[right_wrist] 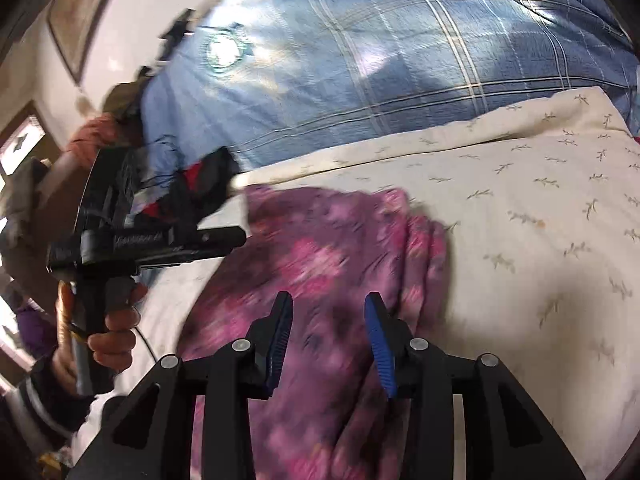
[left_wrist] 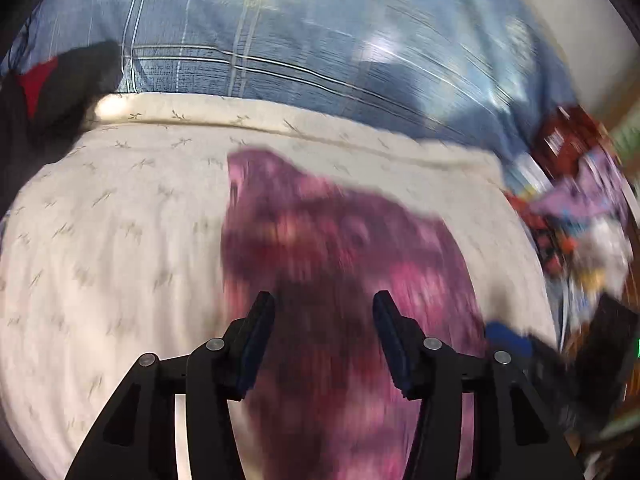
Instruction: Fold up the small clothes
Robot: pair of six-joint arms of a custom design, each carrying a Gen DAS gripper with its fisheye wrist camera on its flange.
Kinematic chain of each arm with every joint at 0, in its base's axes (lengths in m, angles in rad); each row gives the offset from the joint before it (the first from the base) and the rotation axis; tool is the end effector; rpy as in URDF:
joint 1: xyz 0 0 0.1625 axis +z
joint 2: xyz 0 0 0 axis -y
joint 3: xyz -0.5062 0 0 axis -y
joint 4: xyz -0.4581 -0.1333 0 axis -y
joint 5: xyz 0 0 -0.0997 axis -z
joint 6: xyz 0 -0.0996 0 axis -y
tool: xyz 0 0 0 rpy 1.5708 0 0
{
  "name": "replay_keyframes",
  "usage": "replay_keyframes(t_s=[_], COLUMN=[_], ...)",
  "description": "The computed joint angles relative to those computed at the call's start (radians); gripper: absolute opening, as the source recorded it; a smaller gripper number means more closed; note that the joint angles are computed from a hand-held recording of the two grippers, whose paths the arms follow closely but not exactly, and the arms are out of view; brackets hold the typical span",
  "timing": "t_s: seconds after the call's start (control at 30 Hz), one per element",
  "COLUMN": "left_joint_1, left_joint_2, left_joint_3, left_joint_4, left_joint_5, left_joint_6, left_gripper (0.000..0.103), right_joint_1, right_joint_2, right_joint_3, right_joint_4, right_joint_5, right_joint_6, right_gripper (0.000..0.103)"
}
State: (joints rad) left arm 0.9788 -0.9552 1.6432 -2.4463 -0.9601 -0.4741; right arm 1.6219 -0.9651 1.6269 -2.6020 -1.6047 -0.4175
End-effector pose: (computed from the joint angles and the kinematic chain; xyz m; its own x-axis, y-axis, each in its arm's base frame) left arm -0.2657 -0.7364 0.2233 -0.9082 -0.0444 -0.4161 0.1502 0.8936 -0.4231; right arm 0.1695 -0.7708 0.2403 -0.8936 -0.4131 0.1753 -0.4485 0.8356 -0.3172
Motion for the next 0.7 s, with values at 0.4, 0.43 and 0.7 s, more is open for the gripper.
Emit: replay_keyframes(t_s=[0.4, 0.43, 0.7], left_joint_1=[-0.183, -0.216, -0.415], left_joint_2=[-0.152, -0.168, -0.208], left_joint_3=[0.276, 0.296, 0.355], left_joint_4=[0.13, 0.207, 0.533], left_joint_5=[0.315, 0.372, 0.416], left_joint_6=[-0.172, -0.234, -0.551], left_gripper=[0.075, 0.079, 0.079], right_joint_1=[0.085, 0.101, 0.158], right_joint_2=[-0.061, -0.063, -0.189], right_joint_3=[0.103, 0.114, 0.301], right_joint_4=[-0.025, -0.043, -0.215], right_joint_5=[-0.333, -0.383, -0.525], right_joint_6=[0.028, 0.018, -0.092], right_gripper=[0.089, 0.092, 0.098])
